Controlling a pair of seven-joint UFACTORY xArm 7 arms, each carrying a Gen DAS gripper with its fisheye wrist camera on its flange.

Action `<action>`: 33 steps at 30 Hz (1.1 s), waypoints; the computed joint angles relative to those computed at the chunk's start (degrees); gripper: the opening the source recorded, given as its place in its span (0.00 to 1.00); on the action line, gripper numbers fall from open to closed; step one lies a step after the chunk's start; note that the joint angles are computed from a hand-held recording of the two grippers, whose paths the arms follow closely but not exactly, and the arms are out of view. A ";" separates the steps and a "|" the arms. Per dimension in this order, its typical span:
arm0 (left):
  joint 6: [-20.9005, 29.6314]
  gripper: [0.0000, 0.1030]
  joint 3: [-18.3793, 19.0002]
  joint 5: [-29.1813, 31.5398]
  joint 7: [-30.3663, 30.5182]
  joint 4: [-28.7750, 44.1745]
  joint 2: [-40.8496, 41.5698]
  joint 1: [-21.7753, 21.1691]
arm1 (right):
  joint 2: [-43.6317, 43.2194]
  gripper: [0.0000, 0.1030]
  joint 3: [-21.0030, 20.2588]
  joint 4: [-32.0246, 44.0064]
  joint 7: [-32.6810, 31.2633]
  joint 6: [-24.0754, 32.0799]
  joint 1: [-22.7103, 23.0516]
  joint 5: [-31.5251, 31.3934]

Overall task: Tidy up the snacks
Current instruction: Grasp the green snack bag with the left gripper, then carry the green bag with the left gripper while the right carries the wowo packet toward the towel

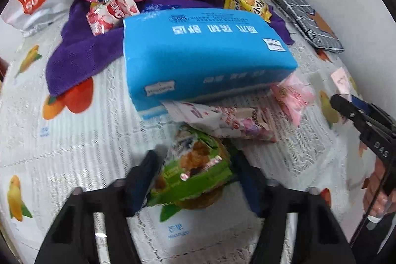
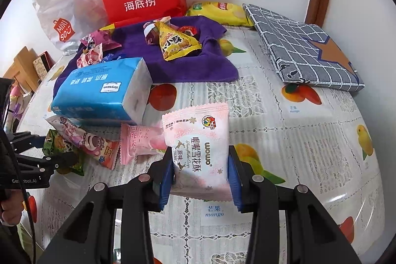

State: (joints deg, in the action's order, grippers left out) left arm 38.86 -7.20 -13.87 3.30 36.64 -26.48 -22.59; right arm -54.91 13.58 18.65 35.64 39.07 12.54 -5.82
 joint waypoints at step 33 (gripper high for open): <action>2.49 0.47 4.86 -1.38 -2.76 -3.19 -20.52 4.34 | -8.38 0.39 4.76 9.87 3.27 6.30 -0.63 -3.34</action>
